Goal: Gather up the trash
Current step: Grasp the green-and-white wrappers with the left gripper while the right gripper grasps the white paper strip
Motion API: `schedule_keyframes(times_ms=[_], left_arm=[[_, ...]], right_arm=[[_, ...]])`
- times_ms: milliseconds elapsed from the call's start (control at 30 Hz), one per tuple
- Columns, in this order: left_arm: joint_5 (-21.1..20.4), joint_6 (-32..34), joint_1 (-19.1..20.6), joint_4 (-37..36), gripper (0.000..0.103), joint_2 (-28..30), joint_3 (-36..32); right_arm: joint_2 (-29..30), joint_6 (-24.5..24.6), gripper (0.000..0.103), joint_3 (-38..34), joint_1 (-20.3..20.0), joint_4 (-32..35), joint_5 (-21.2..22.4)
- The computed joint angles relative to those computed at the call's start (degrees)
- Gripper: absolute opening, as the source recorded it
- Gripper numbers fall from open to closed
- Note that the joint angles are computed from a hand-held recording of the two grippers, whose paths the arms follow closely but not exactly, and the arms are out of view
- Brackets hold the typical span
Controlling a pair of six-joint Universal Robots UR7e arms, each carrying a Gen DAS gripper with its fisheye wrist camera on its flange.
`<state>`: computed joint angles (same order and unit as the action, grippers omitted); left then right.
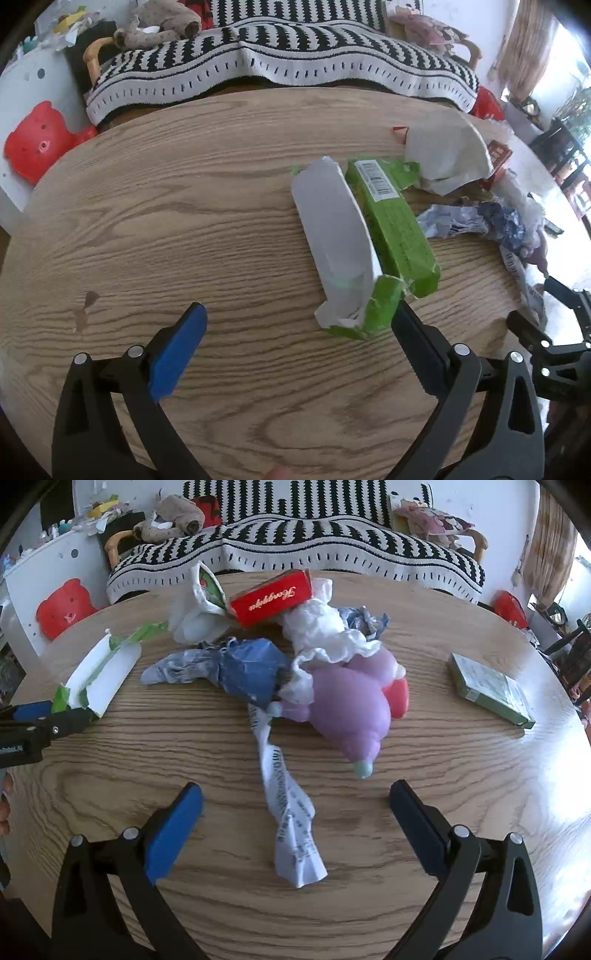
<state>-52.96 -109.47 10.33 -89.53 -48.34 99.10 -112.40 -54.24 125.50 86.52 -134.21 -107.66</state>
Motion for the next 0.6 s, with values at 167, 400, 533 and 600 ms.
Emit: schedule_keyframes(times_ms=[167, 400, 533, 600], left_arm=[[1.0, 4.4, 0.4, -4.1, 0.097, 1.1, -0.5], [1.6, 2.3, 2.0, -2.0, 0.096, 2.1, -1.5], [2.1, 0.4, 2.1, -2.2, 0.096, 1.3, -0.8], [2.5, 1.0, 2.1, -0.9, 0.079, 1.8, -1.5]], right_arm=[[0.0, 0.2, 0.098, 0.1, -0.2, -0.1, 0.1], [-0.7, -0.7, 0.098, 0.3, -0.6, 0.6, 0.5], [-1.5, -1.2, 0.098, 0.2, -1.0, 2.2, 0.3], [-1.9, -2.0, 0.098, 0.1, -1.2, 3.4, 0.5]])
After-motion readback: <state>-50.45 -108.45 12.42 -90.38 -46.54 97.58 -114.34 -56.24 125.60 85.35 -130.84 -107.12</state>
